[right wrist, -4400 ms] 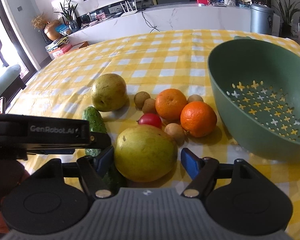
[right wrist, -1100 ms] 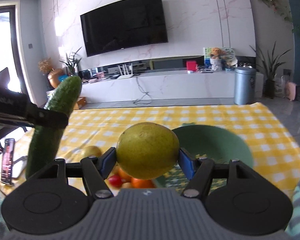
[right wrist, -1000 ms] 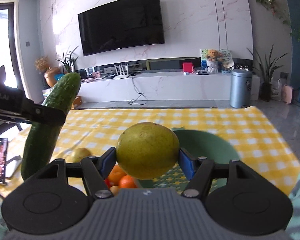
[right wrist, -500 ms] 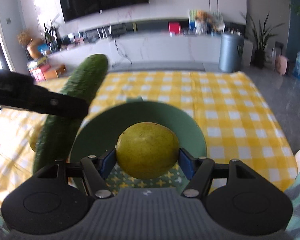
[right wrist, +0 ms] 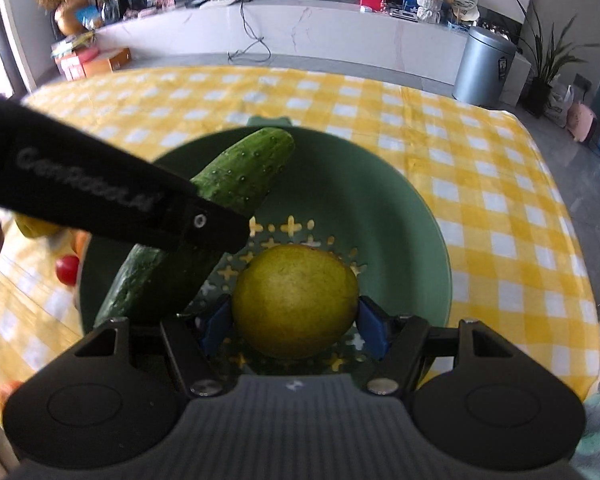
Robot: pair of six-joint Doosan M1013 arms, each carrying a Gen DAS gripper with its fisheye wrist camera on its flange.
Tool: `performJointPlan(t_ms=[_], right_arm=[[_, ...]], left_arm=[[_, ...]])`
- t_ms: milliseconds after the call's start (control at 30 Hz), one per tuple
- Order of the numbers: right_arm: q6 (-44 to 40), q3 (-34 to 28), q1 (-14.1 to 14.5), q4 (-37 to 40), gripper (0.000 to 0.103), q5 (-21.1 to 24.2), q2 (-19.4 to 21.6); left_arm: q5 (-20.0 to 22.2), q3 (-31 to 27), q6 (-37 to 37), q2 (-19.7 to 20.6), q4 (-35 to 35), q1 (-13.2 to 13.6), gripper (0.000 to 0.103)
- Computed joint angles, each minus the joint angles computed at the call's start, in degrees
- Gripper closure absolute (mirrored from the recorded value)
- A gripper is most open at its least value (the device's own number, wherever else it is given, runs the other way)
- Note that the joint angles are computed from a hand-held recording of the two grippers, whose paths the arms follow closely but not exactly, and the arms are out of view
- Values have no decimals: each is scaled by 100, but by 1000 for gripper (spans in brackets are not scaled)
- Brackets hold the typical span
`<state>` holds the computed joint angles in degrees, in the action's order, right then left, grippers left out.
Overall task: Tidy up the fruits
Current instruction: 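Carry the cucumber and pear into the green colander with both tools, then open both tools to release the cucumber and pear, then withdraw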
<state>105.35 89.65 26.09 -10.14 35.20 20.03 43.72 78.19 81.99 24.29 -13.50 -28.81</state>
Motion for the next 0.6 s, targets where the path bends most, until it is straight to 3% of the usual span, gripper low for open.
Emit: performJointPlan(t_ms=[533, 600], right_arm=[[43, -108, 121, -599, 38, 239, 121], [73, -108, 144, -669, 38, 271, 117]], left_arm=[[265, -196, 75, 148, 488, -97, 58], [245, -190, 108, 138, 377, -72, 51]])
